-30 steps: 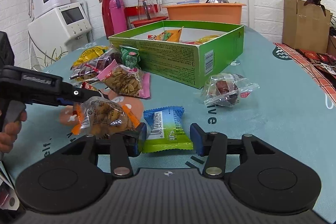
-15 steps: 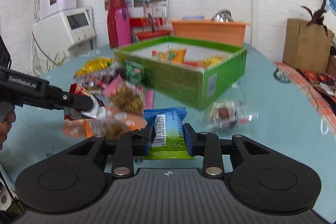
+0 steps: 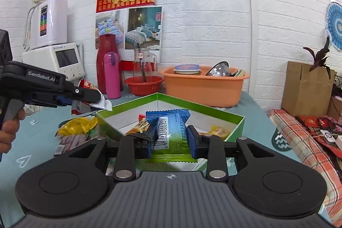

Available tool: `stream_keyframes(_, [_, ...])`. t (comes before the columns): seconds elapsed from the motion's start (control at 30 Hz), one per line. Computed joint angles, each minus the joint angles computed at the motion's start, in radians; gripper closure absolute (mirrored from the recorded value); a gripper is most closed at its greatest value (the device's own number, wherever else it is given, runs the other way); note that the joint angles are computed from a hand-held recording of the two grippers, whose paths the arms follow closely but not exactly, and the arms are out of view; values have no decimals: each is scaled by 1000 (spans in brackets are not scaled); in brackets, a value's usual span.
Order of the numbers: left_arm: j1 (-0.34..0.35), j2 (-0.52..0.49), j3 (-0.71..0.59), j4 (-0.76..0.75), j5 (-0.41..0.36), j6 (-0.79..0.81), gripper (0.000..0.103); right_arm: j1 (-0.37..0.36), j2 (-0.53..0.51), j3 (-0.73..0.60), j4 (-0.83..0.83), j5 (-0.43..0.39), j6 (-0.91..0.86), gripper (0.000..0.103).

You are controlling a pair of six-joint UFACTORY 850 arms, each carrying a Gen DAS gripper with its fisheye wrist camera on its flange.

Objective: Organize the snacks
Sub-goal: 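Carry the blue-and-green packet into the box with the right gripper while the left drops the white packet in, then move the left gripper to the clear wrapped chocolate packet and close on it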

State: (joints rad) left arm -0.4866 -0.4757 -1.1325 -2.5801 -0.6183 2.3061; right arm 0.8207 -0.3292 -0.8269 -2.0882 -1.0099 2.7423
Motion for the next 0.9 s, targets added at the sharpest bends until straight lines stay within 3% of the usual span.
stream_keyframes(0.37, [3,-167,-220,80,133,-69,38,-93,-94,-95,10,76,-7,48])
stream_keyframes(0.4, [1,-177,-231,87,145,-66,29,-97,-102,-101,9,81,-7,47])
stream_keyframes(0.43, [1,-183,-236,94,148,-62,1,-100,-109,-106,5,85,-8,45])
stream_keyframes(0.47, [1,-187,-238,101,149,-66,0,-106,-116,-113,0,95,-16,29])
stream_keyframes(0.5, [-1,-184,-230,73,152,-51,0,-106,-121,-119,10,106,-33,0])
stream_keyframes(0.57, [-7,-168,-193,-27,123,32,0,-97,-129,-121,33,86,-56,0])
stream_keyframes(0.73, [-9,-105,-131,17,131,6,0,-73,-85,-84,40,66,-28,0])
stream_keyframes(0.9, [-29,0,-26,-20,154,23,0,-1,-5,-6,60,-82,3,0])
